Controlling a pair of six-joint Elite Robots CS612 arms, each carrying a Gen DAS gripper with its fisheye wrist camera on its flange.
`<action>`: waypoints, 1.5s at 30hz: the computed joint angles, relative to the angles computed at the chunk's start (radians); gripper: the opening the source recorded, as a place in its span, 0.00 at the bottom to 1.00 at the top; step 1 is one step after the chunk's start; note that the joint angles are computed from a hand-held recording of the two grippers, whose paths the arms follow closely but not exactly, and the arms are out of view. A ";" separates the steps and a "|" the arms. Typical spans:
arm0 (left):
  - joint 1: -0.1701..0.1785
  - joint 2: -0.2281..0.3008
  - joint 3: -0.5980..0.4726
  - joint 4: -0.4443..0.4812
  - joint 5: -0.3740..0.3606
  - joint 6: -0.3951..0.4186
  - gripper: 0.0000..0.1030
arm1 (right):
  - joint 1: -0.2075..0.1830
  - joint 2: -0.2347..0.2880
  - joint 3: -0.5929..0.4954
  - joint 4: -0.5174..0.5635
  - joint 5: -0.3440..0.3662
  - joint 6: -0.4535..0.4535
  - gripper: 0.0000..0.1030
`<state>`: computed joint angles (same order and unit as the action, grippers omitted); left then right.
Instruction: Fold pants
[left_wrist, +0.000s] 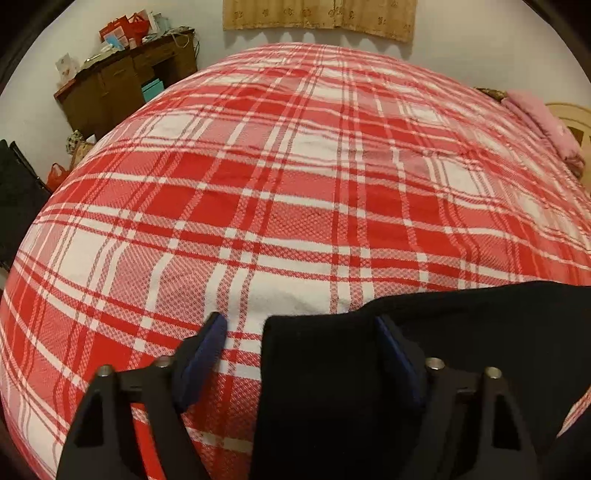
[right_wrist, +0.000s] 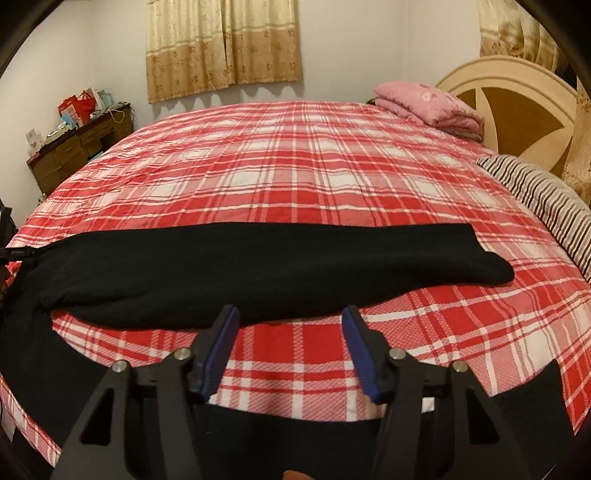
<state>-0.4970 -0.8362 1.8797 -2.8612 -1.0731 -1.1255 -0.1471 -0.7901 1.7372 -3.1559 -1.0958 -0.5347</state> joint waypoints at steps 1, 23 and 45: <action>0.000 -0.004 0.007 -0.017 -0.004 0.015 0.58 | -0.001 0.003 -0.006 0.008 -0.003 0.003 0.55; -0.012 0.024 -0.003 -0.132 -0.003 0.138 0.13 | -0.072 0.094 -0.272 0.227 -0.071 0.105 0.57; -0.021 0.035 -0.021 -0.102 0.052 0.174 0.13 | -0.073 0.276 -0.649 0.604 -0.027 0.043 0.13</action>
